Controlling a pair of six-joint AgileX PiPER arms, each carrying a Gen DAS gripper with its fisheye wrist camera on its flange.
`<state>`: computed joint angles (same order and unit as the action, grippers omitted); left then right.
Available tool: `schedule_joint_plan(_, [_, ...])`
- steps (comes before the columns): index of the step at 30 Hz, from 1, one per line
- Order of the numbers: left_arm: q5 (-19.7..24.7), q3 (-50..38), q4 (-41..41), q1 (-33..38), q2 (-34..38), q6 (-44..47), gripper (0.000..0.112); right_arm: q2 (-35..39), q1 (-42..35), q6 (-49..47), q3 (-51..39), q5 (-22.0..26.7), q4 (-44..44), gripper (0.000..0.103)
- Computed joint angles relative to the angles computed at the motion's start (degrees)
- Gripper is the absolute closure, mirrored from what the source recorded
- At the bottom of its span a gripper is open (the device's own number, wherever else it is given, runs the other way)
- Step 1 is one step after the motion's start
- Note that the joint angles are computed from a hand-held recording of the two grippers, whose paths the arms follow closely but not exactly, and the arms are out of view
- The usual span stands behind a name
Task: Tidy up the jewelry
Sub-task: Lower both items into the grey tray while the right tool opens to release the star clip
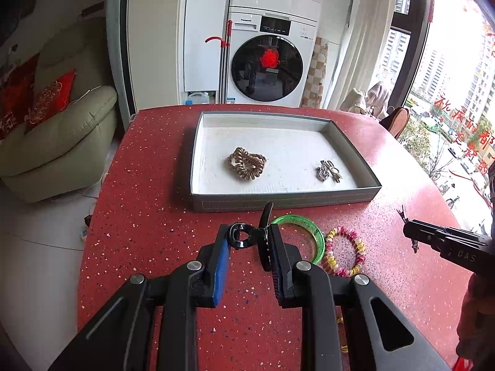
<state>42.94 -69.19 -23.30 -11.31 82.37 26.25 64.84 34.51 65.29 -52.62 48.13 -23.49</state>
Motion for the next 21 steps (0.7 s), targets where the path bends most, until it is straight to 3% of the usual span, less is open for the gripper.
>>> schedule_joint_plan(14, [4.85, -22.76, 8.18, -3.96, 11.59, -8.7, 0.069, 7.49, -12.3, -20.53, -17.12, 1.23, 8.73, 0.085])
schedule_joint_plan(21, [11.87, -42.62, 13.43, -6.29, 23.34, -14.64, 0.069, 13.36, -19.79, -29.39, -24.78, 0.09, 16.78, 0.086])
